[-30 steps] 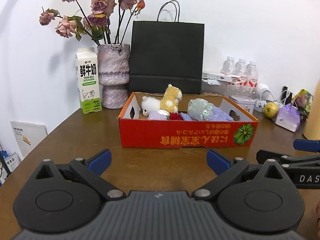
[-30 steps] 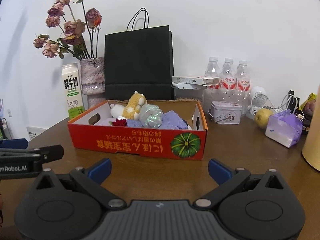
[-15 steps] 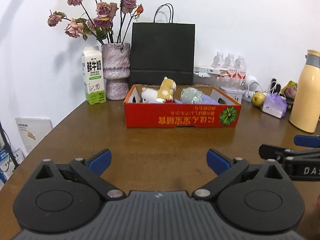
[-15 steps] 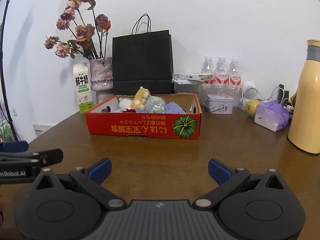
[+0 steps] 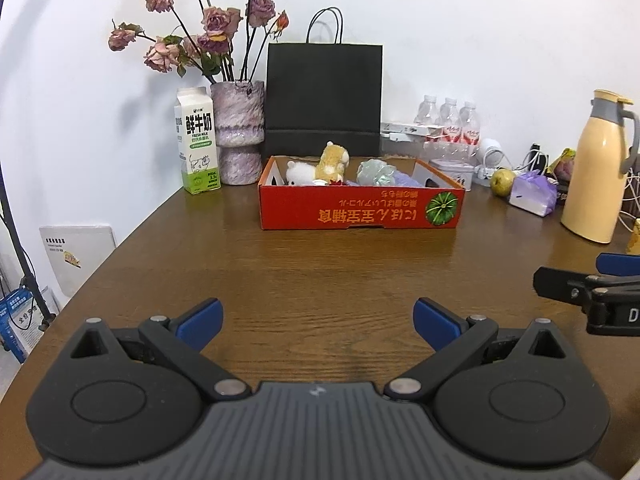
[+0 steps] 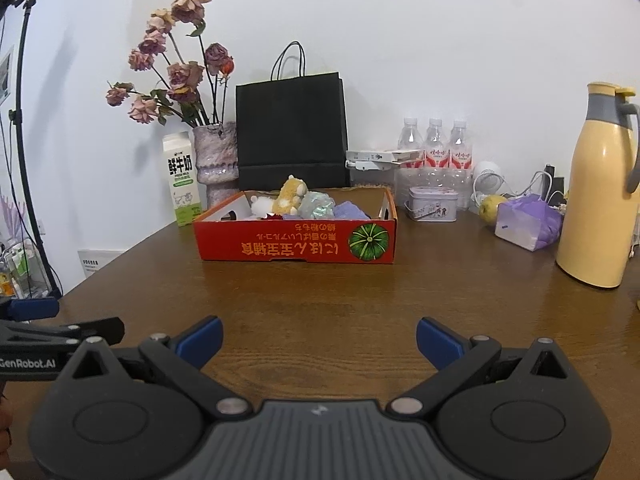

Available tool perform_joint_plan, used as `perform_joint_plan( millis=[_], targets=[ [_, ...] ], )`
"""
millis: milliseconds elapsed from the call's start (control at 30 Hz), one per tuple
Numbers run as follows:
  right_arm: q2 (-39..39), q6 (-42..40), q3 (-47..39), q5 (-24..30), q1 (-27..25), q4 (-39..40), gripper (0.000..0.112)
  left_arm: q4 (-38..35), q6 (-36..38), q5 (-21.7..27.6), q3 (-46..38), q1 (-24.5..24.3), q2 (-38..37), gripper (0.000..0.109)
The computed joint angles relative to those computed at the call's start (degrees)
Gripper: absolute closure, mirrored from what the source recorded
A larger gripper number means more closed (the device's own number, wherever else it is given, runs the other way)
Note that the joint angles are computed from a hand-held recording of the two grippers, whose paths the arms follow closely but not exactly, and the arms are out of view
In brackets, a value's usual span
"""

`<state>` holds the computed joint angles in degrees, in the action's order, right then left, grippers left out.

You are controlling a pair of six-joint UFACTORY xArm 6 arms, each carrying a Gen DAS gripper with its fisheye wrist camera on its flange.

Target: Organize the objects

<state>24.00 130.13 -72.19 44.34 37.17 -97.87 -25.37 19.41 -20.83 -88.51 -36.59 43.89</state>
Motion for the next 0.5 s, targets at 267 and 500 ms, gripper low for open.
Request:
perform_joint_plan(
  millis=[267,500],
  targets=[
    [-1.0,-0.6,0.91,0.93,1.54,0.11,0.009,2.68,-2.85,-2.49,4.3,-0.03,-2.46,0.006],
    [-1.24,-0.79,1.2,1.42,2.04,0.34,0.009,1.74,-1.96,-2.59,4.8,-0.33,-2.88,0.006]
  ],
)
